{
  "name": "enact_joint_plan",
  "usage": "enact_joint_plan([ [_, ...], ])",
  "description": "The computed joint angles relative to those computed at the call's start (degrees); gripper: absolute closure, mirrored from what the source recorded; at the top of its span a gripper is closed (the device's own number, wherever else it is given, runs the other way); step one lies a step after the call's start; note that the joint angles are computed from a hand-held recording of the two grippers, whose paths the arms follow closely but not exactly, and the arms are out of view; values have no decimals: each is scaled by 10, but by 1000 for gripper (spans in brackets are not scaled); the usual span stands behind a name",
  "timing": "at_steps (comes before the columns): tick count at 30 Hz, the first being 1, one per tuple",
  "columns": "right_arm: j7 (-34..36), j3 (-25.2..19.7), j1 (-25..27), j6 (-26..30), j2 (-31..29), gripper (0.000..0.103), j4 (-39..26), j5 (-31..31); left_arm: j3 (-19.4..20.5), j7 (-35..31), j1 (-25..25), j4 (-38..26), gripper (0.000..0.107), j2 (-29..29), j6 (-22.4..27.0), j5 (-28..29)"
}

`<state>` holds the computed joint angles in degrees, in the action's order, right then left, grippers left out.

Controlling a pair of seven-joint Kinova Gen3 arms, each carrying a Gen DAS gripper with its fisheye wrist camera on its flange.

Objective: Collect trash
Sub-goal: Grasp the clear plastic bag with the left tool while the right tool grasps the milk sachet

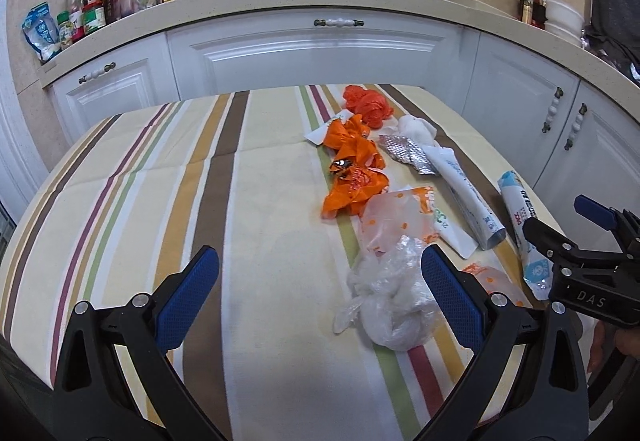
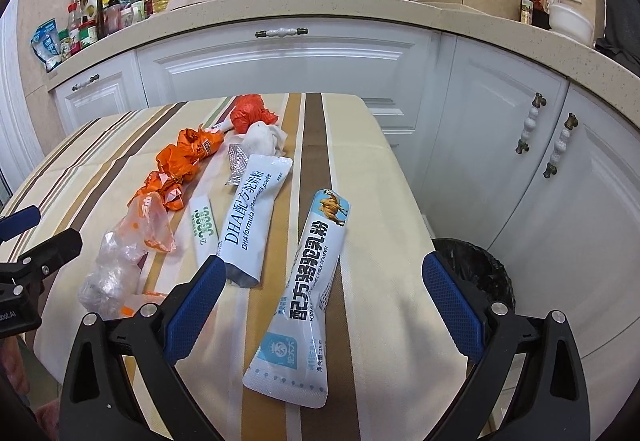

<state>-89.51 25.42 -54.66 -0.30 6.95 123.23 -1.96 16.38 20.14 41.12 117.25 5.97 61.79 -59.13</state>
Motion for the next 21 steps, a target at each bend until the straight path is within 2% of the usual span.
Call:
enact_joint_plan([
  [2, 3, 16, -16, -2, 1, 7, 2, -1, -1, 0, -1, -2, 9, 3, -7, -3],
  [7, 8, -28, 29, -1, 0, 7, 2, -4, -10, -15, -6, -13, 11, 21, -29, -3],
  [10, 9, -49, 51, 0, -1, 7, 1, -4, -18, -36, -7, -21, 20, 35, -38, 10],
  [13, 8, -98, 101, 0, 1, 7, -1, 0, -27, -42, -7, -19, 24, 36, -53, 23],
  [17, 3, -173, 174, 1, 5, 7, -4, 6, -31, -46, -4, -16, 38, 34, -54, 28],
  [21, 2, -218, 215, 1, 13, 8, -8, 12, -32, -45, -8, -4, 46, 27, -76, 32],
])
